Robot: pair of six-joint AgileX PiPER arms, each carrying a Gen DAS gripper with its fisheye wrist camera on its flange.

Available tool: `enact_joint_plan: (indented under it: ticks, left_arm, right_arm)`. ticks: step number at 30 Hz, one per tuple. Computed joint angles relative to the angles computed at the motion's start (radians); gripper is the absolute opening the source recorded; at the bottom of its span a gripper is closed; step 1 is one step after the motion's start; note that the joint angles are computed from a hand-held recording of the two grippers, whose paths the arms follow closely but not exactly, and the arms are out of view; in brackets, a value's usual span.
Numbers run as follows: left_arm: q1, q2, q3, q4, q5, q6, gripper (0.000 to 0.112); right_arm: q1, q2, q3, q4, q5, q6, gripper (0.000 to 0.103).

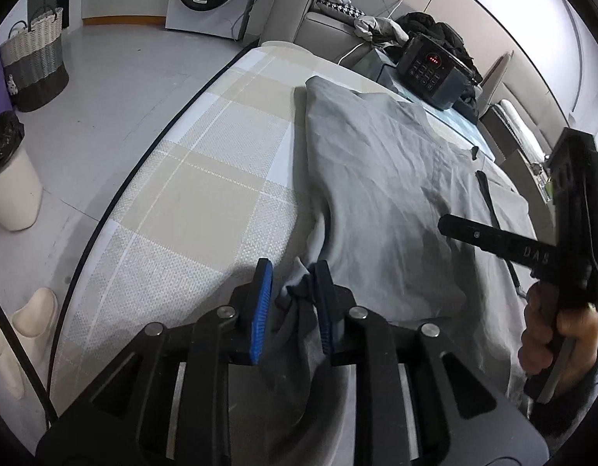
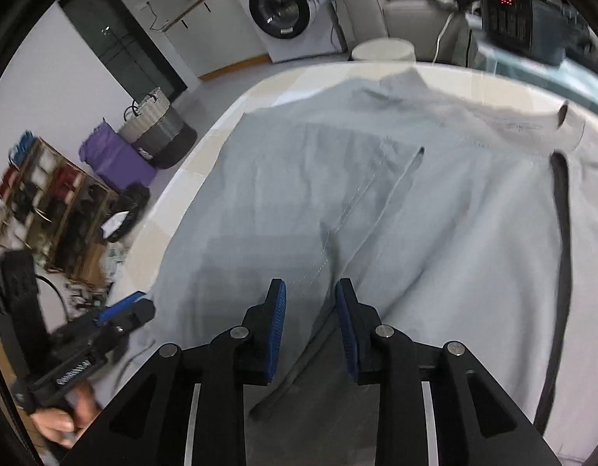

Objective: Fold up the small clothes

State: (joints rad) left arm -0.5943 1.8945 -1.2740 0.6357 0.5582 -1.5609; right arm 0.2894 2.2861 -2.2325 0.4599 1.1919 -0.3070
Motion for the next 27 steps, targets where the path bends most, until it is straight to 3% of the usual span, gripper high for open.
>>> enact_joint_plan:
  ticks: [5,7,9,14,17,21,23,24,27]
  left_arm:
    - [-0.006,-0.009,0.007,-0.01,0.001,-0.015,0.019]
    - [-0.005,-0.011,0.013,-0.01,-0.004,-0.02,0.019]
    - [0.005,-0.009,0.007,-0.018,-0.01,-0.013,0.019]
    - [0.066,0.019,-0.029,-0.089,-0.057,0.066,0.019]
    - [0.088,0.046,-0.063,-0.104,-0.069,0.102,0.019]
    - [0.099,0.094,-0.144,-0.165,-0.04,0.201,0.015]
    - [0.099,0.115,-0.169,-0.182,-0.04,0.235,0.002]
    - [0.091,0.128,-0.188,-0.164,-0.022,0.234,0.001]
    - [0.072,0.129,-0.198,-0.095,0.02,0.181,0.0]
  right_arm:
    - [0.014,-0.025,0.073,-0.008,-0.097,0.012,0.025]
    - [0.017,-0.023,0.07,-0.011,-0.104,0.035,0.018]
    - [0.012,-0.011,0.048,0.008,-0.102,0.037,0.005]
    - [-0.043,-0.051,0.118,0.124,-0.122,0.0,0.006]
    - [-0.057,-0.015,0.047,0.11,-0.071,0.044,0.015]
    - [-0.064,0.049,-0.032,0.157,-0.033,0.054,0.015]
    - [-0.053,0.035,0.006,0.161,-0.088,0.034,0.008]
    - [-0.04,0.025,0.023,0.141,-0.116,0.026,0.002]
    - [-0.022,-0.04,0.131,0.116,-0.217,-0.017,0.001]
